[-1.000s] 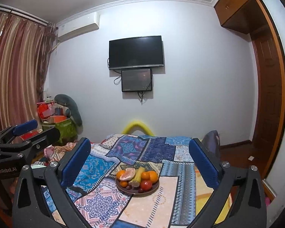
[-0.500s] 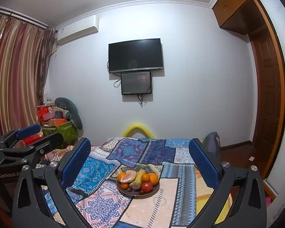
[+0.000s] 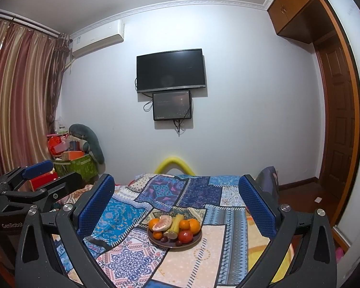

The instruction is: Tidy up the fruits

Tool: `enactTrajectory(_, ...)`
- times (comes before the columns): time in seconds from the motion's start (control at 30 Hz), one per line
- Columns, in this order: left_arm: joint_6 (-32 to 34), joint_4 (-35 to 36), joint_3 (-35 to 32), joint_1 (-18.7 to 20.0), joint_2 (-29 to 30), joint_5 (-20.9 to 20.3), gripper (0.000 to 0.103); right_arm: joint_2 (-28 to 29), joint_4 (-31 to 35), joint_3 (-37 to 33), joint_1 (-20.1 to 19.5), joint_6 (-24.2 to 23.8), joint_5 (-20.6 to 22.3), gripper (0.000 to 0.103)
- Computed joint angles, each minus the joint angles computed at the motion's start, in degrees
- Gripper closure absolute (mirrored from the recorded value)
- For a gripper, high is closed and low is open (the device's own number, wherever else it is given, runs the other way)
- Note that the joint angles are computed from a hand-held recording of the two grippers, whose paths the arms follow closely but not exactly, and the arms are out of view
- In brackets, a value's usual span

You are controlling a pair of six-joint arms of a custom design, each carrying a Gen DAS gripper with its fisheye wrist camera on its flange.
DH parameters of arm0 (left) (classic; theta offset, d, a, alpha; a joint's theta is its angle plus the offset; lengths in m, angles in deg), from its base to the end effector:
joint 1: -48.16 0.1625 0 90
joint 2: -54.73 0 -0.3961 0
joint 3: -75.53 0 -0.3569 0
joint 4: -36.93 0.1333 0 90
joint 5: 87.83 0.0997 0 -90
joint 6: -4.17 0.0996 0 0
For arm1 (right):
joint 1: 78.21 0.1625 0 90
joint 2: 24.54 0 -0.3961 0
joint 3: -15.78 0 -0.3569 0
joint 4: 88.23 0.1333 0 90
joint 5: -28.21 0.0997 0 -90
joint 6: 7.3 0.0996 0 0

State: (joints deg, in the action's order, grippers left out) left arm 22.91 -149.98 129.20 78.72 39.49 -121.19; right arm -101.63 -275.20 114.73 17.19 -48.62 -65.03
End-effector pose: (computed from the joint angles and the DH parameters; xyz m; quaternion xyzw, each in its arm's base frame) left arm -0.5448 -0.5731 0.1011 0.3045 0.7423 -0.5471 0.2386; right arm 0.1781 -0.5270 0.4865 0.2984 -0.7343 0.5727 0.2092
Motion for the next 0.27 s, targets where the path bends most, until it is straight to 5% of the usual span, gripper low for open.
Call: enactTrajectory(0.27, -0.10, -0.05, 0.08, 0.09, 0.02, 0.13, 0.000, -0.05, 0.02, -0.11, -0.01, 0.31, 0.03, 0.000)
